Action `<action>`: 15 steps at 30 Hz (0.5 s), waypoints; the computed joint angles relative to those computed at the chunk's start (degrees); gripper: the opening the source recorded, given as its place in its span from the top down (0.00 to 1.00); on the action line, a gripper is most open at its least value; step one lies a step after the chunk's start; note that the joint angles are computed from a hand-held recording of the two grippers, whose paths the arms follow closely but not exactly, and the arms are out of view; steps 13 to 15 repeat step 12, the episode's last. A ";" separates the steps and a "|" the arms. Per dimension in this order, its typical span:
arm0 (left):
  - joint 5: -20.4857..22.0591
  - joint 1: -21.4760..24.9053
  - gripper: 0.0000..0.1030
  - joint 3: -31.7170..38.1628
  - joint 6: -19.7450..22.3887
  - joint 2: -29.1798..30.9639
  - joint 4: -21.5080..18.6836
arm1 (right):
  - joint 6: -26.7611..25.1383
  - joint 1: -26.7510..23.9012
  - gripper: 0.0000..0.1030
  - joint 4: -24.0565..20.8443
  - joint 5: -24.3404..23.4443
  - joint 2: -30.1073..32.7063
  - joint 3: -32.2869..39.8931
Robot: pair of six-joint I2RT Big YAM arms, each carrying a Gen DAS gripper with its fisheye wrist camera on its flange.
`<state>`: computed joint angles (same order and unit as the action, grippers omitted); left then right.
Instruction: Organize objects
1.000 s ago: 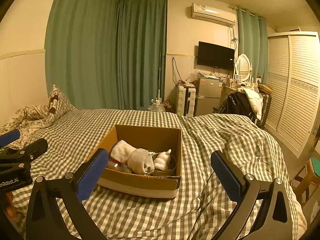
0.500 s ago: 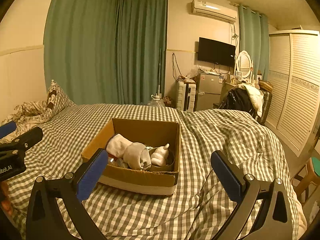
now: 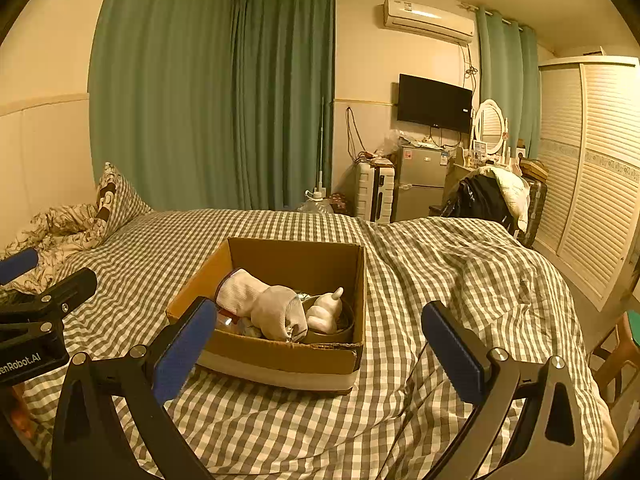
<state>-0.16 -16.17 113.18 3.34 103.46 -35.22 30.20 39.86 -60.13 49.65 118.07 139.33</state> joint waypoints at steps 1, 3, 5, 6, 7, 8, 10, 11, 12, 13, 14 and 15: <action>0.02 0.00 0.00 -0.04 -0.06 -0.03 0.07 | -0.05 -0.01 0.00 -0.10 -0.04 0.00 0.06; 0.12 -0.03 0.00 0.11 -0.10 0.05 -0.12 | -0.11 -0.03 0.00 -0.25 0.07 -0.03 0.10; 0.21 -0.07 0.00 0.29 0.01 0.06 -0.42 | 0.32 -0.08 0.00 -0.47 -0.04 -0.21 0.01; 0.24 -0.07 0.00 0.30 -0.01 0.04 -0.42 | 0.30 -0.10 0.00 -0.26 -0.15 -0.36 -0.21; 0.39 -0.06 0.00 0.32 -0.03 0.06 -0.40 | 0.26 -0.14 0.00 -0.16 -0.16 -0.41 -0.22; 0.67 -0.04 0.00 0.35 -0.06 0.07 -0.45 | 0.20 -0.13 0.00 0.07 -0.05 -0.52 -0.38; 1.33 -0.05 0.00 0.71 -0.07 0.20 -1.07 | 0.19 -0.13 0.00 0.08 -0.06 -0.57 -0.44; 1.64 -0.08 0.00 0.96 -0.09 0.30 -1.41 | 0.19 -0.13 0.00 0.08 -0.06 -0.57 -0.44; 1.68 -0.10 0.00 0.96 -0.06 0.29 -1.45 | 0.14 -0.14 0.00 0.15 -0.06 -0.58 -0.45; 1.68 -0.10 0.00 0.96 -0.06 0.29 -1.45 | 0.14 -0.14 0.00 0.15 -0.06 -0.58 -0.45; 1.68 -0.10 0.00 0.96 -0.06 0.29 -1.45 | 0.14 -0.14 0.00 0.15 -0.06 -0.58 -0.45; 1.68 -0.10 0.00 0.96 -0.06 0.29 -1.45 | 0.14 -0.14 0.00 0.15 -0.06 -0.58 -0.45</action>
